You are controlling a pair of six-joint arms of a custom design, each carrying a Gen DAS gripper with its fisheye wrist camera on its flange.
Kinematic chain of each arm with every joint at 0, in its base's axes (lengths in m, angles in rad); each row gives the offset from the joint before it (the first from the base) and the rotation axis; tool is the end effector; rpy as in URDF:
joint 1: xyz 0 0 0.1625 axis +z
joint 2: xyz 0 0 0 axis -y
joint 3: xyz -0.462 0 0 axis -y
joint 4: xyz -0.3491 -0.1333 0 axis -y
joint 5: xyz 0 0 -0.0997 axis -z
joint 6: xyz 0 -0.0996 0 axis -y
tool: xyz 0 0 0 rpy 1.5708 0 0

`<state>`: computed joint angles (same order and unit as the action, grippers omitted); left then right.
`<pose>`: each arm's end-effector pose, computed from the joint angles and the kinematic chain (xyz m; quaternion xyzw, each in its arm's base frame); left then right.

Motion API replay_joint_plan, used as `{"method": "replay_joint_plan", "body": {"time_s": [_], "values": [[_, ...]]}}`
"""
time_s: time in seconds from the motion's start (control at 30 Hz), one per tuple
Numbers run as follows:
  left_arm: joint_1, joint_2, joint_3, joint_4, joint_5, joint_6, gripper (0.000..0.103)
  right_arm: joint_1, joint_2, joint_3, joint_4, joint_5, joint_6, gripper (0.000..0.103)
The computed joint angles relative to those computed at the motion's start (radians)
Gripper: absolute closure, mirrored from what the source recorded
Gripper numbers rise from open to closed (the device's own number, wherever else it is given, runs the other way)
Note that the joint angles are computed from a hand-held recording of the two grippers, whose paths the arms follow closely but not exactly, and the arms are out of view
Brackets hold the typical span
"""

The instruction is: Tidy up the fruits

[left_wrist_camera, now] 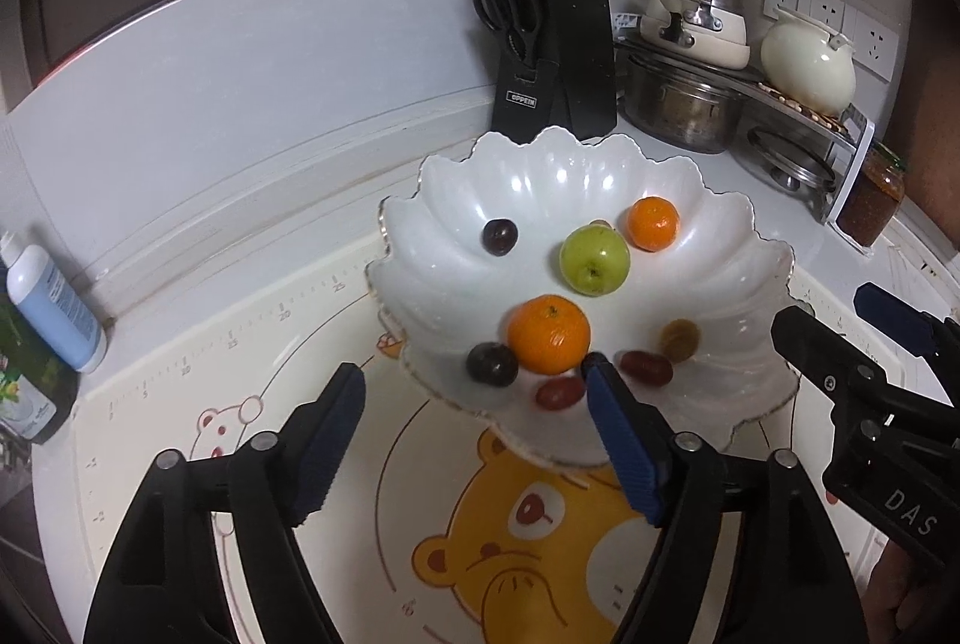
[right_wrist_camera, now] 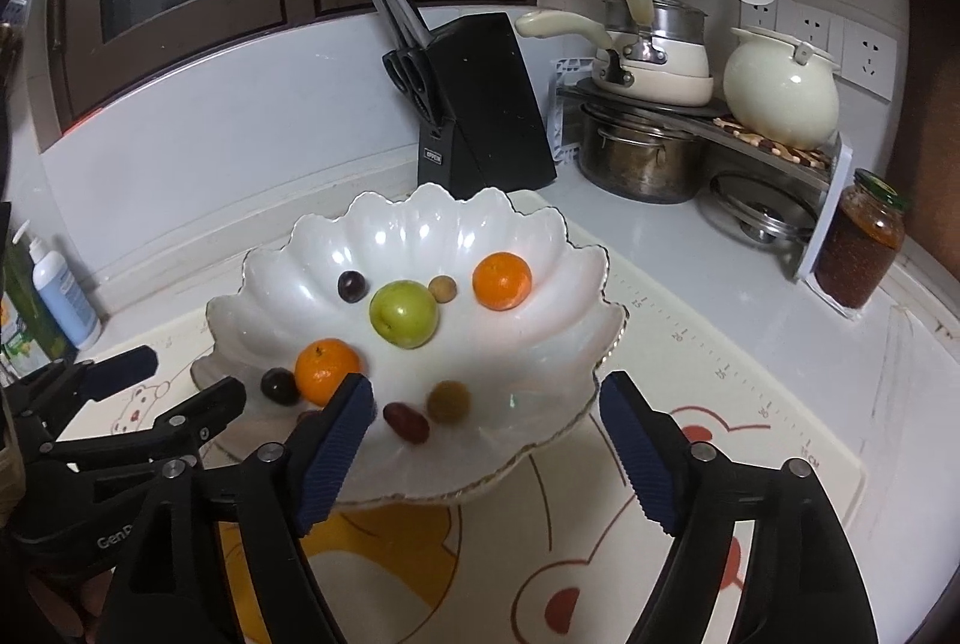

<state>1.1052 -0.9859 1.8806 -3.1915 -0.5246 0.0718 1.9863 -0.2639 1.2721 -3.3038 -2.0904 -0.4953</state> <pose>-0.0648 -0.6179 0.3043 0.0440 0.8279 -0.3930 0.3978 0.3852 -0.6653 -0.0109 0.3157 -0.8516 0.3328 0.2537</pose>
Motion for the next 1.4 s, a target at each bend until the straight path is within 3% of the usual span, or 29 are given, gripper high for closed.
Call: {"method": "replay_joint_plan", "body": {"time_s": [0.13, 0.47, 1.03, 1.4], "values": [[-0.014, -0.029, 0.049, -0.011, 0.020, -0.027, 0.017, 0.009, -0.014, 0.036, -0.013, -0.004, 0.026, 0.023], [-0.052, -0.117, 0.175, -0.010, 0.047, -0.102, 0.012, 0.043, -0.045, 0.145, -0.080, -0.014, 0.059, 0.019], [-0.122, -0.268, 0.375, 0.026, 0.096, -0.242, 0.010, 0.100, -0.079, 0.308, -0.185, -0.046, 0.139, 0.019], [-0.189, -0.366, 0.503, 0.061, 0.167, -0.347, 0.008, 0.147, -0.084, 0.407, -0.306, -0.076, 0.119, 0.019]]}}
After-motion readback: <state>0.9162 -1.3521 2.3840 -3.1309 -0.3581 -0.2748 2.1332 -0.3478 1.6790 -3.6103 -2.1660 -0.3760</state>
